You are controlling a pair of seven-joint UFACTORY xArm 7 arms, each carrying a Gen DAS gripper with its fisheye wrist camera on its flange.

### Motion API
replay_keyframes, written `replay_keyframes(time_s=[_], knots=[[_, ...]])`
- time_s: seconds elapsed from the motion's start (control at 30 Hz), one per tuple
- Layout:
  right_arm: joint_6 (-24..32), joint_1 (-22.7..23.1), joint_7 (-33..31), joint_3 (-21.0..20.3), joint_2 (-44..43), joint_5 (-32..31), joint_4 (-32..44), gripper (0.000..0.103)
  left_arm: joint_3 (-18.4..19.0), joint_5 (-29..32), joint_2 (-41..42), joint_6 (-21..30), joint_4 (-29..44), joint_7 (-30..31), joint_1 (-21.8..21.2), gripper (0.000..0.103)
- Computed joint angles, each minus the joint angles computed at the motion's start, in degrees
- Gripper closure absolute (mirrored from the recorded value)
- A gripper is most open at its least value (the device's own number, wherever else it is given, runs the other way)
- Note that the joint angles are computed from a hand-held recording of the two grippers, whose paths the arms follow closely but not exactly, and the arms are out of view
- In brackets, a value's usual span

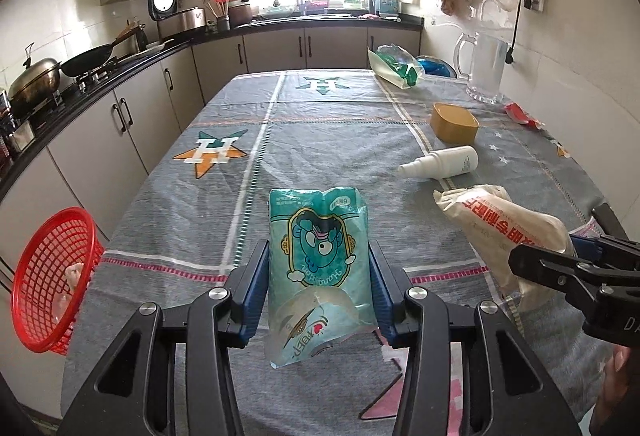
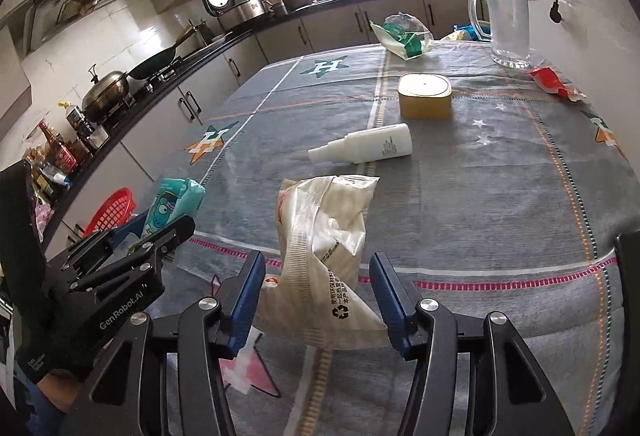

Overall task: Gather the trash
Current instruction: 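Carry the tissue pack and white wrapper bag with both tools over the red basket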

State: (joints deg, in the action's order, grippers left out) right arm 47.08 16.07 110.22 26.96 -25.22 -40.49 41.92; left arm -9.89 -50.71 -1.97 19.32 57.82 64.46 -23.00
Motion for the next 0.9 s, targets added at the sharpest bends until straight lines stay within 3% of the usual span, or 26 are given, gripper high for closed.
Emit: replay_keyframes(time_s=[0.47,0.9], knots=[[5.1,2.8,-1.3,0.1,6.7,-2.7,8.4,0.044,2.7,-6.0,-2.6,2.6,-0.3,4.6,1.7,0.058],[9.5,8.3,-3.6,-2.8,13.2,-6.2,16.3,0.044,4.9,-10.1,-3.9,4.6,0.5,6.7,3.7,0.058]])
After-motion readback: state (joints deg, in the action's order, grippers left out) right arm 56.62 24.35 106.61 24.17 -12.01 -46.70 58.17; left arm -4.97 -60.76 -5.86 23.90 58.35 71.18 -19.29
